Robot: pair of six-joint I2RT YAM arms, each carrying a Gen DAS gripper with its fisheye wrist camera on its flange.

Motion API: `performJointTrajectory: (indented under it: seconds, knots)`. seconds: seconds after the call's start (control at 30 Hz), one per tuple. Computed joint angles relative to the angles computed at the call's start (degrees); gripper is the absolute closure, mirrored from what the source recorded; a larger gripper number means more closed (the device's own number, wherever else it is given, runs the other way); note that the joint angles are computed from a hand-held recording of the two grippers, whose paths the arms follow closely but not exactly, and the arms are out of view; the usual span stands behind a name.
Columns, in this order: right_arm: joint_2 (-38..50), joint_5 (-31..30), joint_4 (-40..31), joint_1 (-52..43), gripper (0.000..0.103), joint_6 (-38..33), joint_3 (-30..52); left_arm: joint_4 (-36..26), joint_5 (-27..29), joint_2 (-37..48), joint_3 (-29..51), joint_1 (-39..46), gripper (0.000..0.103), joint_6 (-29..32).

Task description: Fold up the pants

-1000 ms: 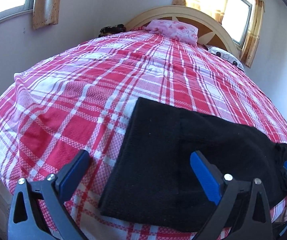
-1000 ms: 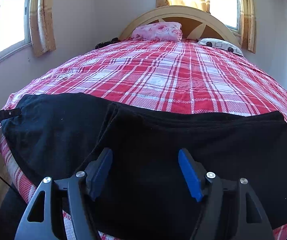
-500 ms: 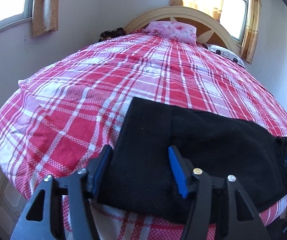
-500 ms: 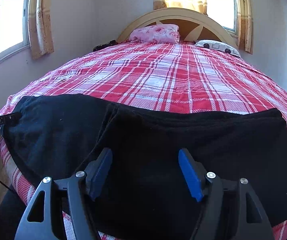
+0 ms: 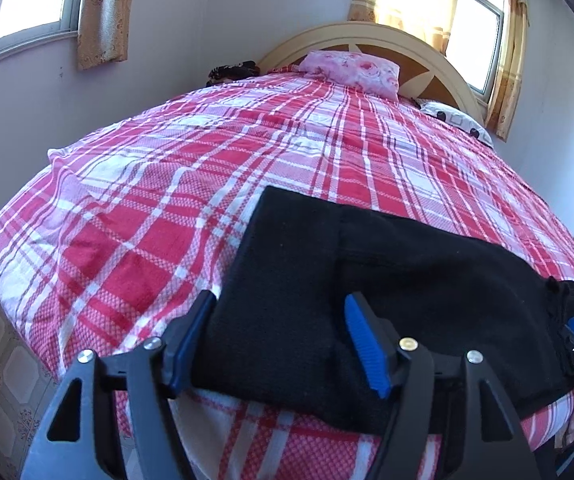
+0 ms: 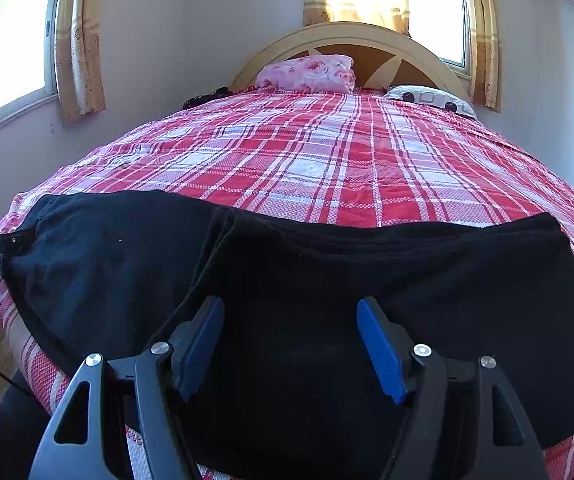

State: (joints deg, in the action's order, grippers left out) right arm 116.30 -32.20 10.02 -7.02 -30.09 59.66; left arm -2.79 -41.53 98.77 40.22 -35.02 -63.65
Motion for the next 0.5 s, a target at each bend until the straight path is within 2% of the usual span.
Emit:
performJointTrajectory:
  seconds: [0.17,0.3,0.37,0.4,0.5]
  knots:
    - [0.12,-0.77,1.5,-0.23,0.033,0.36,-0.76,1.7,2.8,0.59,0.68,1.51,0.033,5.07]
    - [0.12,-1.39,3.7,-0.51,0.033,1.14,-2.0,10.23,7.65,-0.6,-3.46,6.46,0.034,7.14]
    - [0.09,-1.73,4.3,-0.65,0.033,1.11,-2.36,9.89,8.47,-0.8,-3.19,7.13,0.042,7.44]
    - [0.16,-2.12,4.34,-0.81,0.033,0.92,-2.38,7.5,8.14,-0.62,-1.9,6.77,0.045,7.49]
    - [0.6,-3.07,4.08,-1.18,0.033,0.53,-1.83,4.35,7.85,-0.54,-0.19,5.03,0.064,7.54]
